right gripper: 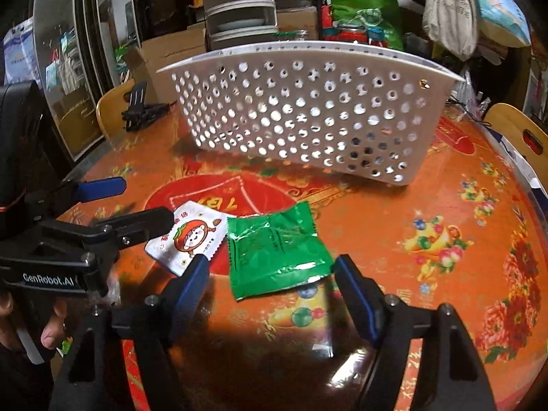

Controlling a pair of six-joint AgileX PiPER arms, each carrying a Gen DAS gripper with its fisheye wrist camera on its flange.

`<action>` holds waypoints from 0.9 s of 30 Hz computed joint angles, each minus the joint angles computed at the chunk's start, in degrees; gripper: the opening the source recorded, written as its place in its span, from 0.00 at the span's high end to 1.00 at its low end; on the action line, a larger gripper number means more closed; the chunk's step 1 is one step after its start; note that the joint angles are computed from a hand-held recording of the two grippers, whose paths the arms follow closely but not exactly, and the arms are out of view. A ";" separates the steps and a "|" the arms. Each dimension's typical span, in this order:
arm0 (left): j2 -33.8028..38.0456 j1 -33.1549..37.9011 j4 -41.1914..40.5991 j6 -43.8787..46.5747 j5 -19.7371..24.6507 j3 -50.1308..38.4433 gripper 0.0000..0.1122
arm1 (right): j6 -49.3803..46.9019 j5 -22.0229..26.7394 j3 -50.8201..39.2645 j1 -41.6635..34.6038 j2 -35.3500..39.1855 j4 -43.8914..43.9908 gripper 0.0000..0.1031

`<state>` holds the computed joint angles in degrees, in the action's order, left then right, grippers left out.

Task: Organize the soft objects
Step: 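Close the right gripper on the green packet while the left gripper approaches the white printed card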

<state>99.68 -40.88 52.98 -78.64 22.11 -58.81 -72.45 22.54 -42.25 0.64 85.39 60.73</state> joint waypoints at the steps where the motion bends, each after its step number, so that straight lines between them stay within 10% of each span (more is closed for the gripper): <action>1: 0.34 0.07 -0.44 0.48 -0.13 -0.13 0.12 | 0.89 -0.36 -0.26 0.53 0.38 -0.90 0.30; 27: 6.06 -2.32 -8.75 11.02 6.73 -7.67 0.12 | -9.69 0.82 2.04 -2.73 0.35 5.79 0.51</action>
<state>105.74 -43.20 44.23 -67.62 28.83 -66.48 -82.14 23.35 -40.21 -2.09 85.74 66.53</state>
